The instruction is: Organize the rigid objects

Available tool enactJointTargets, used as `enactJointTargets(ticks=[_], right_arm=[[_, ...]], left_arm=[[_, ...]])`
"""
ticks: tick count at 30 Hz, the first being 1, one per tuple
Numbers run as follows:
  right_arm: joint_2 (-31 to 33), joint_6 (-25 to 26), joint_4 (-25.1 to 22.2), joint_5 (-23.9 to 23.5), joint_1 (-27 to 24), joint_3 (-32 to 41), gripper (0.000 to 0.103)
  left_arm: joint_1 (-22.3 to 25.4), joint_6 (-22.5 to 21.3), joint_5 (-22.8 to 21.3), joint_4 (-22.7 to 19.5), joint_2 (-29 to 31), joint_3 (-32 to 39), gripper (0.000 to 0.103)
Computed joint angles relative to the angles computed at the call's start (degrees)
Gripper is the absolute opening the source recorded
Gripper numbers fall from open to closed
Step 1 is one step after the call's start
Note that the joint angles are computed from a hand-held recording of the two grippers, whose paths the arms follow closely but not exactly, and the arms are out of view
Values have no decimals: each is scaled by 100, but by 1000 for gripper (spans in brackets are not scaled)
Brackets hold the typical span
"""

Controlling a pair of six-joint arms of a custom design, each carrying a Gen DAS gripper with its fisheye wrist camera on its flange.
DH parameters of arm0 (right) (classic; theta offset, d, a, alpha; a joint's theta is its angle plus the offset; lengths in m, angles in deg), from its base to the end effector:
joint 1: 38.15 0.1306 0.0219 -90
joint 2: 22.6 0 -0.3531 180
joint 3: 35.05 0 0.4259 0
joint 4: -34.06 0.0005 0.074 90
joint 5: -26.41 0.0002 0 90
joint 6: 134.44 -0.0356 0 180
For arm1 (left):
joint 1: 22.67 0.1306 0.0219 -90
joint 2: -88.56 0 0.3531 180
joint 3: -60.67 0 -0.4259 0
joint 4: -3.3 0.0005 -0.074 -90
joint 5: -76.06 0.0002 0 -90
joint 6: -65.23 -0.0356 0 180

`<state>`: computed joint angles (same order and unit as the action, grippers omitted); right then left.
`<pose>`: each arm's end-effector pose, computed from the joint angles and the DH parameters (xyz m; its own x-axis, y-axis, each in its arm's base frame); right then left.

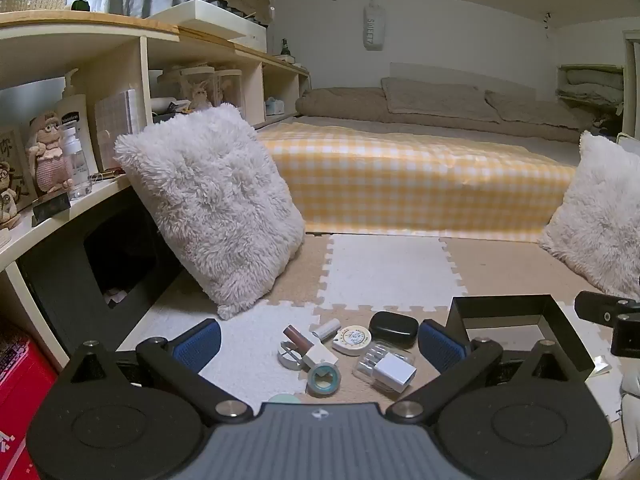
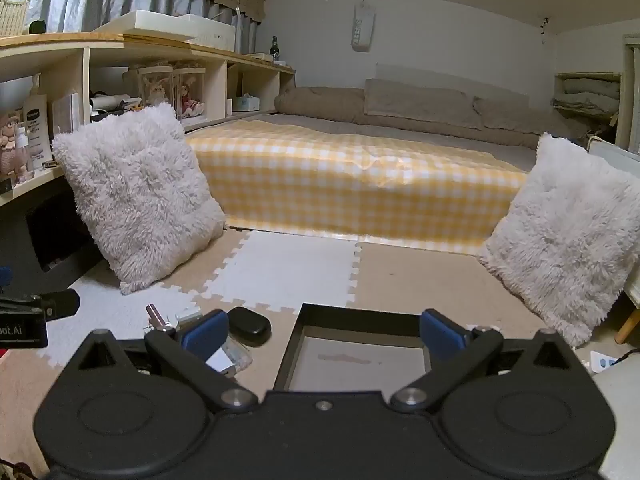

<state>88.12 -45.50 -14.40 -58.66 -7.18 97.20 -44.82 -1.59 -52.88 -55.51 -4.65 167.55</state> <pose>0.5510 0.3266 0.5674 -0.3965 -0.2165 -0.8921 -0.4397 0.8979 -0.0224 0.4541 -0.1612 0.5657 -0.4692 -0.1395 -0.8720 -0.3760 0.9250 0.0543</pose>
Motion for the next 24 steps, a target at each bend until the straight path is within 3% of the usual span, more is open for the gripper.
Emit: enactJointTargets(ticks=[24], right_arm=[[-16,61,29,40,11,-25,103]], left_arm=[[-3,-12,-16,0,1,0,103]])
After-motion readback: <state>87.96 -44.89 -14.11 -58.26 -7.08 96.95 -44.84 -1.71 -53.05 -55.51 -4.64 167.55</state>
